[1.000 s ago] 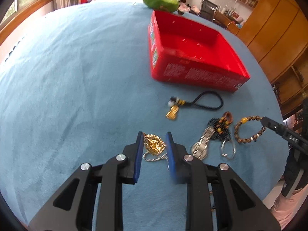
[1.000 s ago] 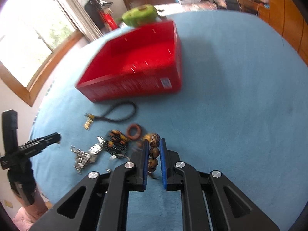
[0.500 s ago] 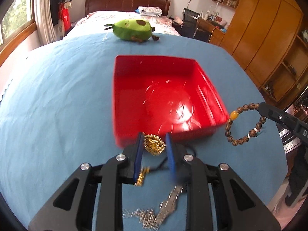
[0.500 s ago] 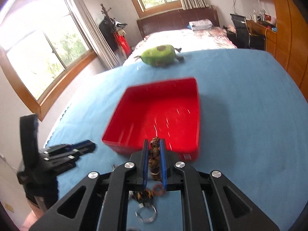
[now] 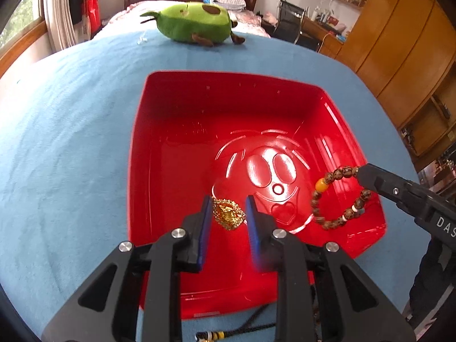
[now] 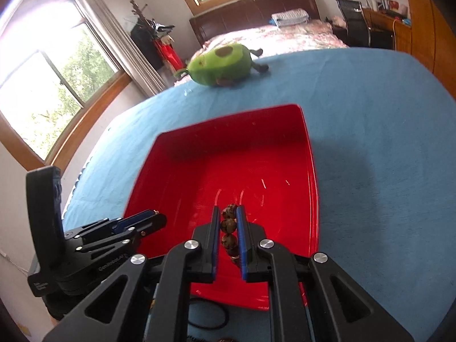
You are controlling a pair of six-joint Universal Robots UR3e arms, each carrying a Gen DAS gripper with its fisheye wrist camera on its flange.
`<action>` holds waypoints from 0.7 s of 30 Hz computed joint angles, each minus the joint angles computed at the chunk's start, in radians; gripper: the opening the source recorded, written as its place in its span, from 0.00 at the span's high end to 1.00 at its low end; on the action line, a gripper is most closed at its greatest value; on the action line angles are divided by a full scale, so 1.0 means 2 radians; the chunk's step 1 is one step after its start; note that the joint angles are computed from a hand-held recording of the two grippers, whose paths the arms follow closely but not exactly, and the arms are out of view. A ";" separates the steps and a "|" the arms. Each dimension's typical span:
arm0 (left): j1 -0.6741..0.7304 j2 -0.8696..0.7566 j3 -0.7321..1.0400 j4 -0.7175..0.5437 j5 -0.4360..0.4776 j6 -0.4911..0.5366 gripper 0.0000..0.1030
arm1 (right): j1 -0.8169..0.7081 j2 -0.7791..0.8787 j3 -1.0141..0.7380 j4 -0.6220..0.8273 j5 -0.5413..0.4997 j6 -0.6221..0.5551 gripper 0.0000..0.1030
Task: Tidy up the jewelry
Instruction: 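Carry both items over the red box and open both tools to drop them, then grasp the brown wooden ring with right tool while left tool moves to the black cord keychain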
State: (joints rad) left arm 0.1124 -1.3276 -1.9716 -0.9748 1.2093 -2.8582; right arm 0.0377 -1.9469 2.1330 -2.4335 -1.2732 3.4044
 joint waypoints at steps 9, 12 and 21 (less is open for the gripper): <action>0.037 0.083 -0.014 -0.050 -0.016 0.029 0.50 | -0.016 -0.095 0.031 0.038 -0.001 -0.017 0.85; 0.067 0.148 -0.027 -0.101 -0.027 0.065 0.50 | -0.012 -0.132 0.040 0.067 0.000 -0.021 0.85; 0.349 0.404 -0.038 -0.496 -0.093 0.374 0.48 | 0.029 -0.206 0.081 0.102 -0.001 -0.001 0.81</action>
